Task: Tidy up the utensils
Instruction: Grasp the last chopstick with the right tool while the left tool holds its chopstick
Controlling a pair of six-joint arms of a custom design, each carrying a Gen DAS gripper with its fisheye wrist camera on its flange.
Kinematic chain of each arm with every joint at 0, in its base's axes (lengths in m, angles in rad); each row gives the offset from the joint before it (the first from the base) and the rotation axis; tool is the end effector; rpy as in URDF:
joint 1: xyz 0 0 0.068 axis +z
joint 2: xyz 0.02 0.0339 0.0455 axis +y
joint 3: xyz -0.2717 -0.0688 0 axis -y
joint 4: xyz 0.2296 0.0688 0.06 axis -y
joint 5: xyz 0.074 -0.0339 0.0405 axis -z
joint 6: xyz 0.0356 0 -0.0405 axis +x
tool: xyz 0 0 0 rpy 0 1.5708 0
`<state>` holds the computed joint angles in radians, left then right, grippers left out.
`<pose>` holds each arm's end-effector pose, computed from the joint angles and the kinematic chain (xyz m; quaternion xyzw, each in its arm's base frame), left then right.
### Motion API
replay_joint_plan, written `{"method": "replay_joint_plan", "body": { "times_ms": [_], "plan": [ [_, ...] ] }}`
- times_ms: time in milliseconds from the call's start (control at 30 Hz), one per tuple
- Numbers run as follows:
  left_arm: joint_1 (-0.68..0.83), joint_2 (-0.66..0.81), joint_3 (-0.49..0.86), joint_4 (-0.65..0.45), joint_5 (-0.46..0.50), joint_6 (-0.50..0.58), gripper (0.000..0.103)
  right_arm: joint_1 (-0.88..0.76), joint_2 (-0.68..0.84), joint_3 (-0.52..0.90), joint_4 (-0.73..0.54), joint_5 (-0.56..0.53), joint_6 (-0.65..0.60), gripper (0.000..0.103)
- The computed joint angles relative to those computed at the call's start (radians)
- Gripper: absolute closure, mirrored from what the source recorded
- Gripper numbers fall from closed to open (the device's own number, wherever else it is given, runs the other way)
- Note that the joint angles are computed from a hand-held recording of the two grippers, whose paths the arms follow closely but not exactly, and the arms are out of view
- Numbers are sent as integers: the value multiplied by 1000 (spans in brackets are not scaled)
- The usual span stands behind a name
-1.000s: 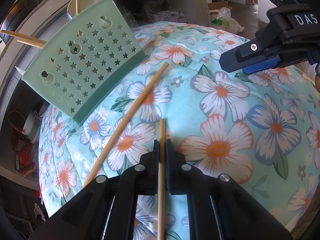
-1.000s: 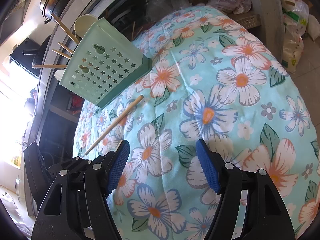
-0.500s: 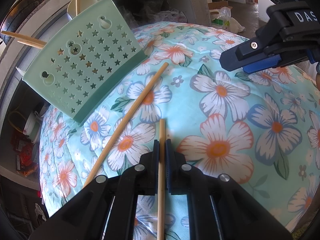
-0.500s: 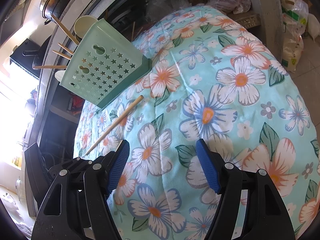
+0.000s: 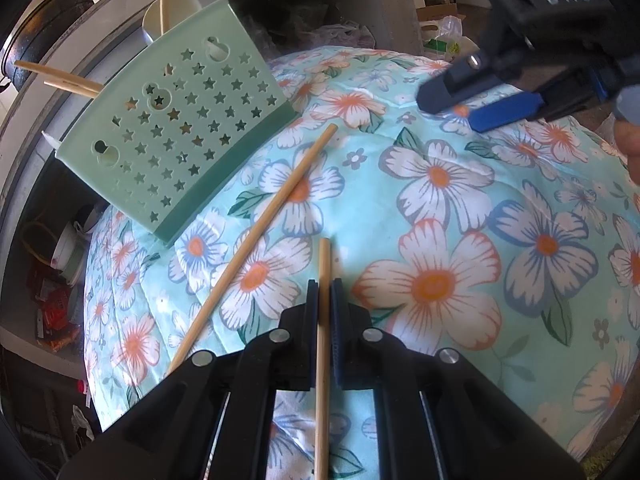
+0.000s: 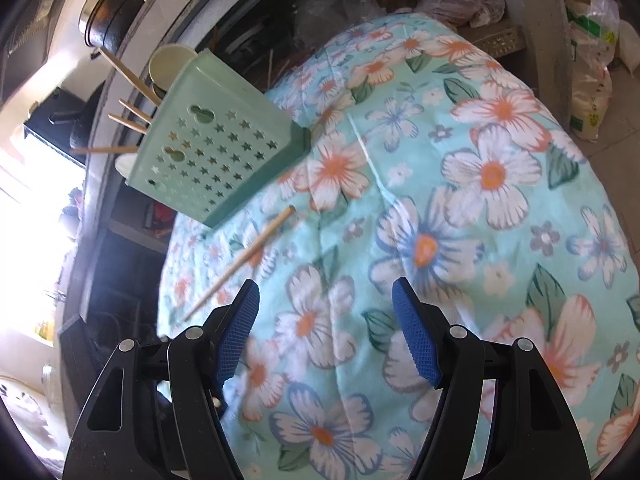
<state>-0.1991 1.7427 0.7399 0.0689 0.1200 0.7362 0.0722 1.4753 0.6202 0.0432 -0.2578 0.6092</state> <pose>0.2987 -0.0646 0.1320 0.4441 0.8378 0.0280 0.3164 0.2633 0.0281 0.1714 0.1985 0.9008 0.2353 0.3063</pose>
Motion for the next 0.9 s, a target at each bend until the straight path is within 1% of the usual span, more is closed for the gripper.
{"method": "replay_joint_plan", "body": {
  "times_ms": [100,233,267,333,400,467,600,667,700,733,800,867,900],
  "plan": [
    [8,3,-2,3,7,-3,97,-44,51,35,60,-101,19,40],
    [11,20,14,-4,9,-14,97,-69,187,124,94,-210,80,48],
    [11,25,21,-7,9,-18,97,-69,224,144,114,-247,101,49],
    [13,33,27,-7,9,-25,97,-57,293,191,119,-284,129,50],
    [12,38,25,-1,5,-34,97,-45,349,232,107,-288,162,52],
    [9,40,26,3,-2,-41,97,-40,391,250,137,-289,209,56],
    [9,39,21,9,-2,-52,97,-25,428,273,174,-253,273,64],
    [17,49,32,6,3,-48,97,-13,434,276,180,-225,289,75],
    [19,53,36,5,5,-48,97,-11,432,276,173,-211,285,78],
    [21,55,38,5,8,-47,97,-5,430,274,167,-196,285,88],
    [13,43,23,9,3,-56,97,-8,423,242,212,-199,309,90],
    [17,53,38,2,3,-51,96,-15,388,198,242,-178,316,91],
    [6,39,25,1,-6,-59,96,-18,367,176,255,-167,315,91]
  ]
}}
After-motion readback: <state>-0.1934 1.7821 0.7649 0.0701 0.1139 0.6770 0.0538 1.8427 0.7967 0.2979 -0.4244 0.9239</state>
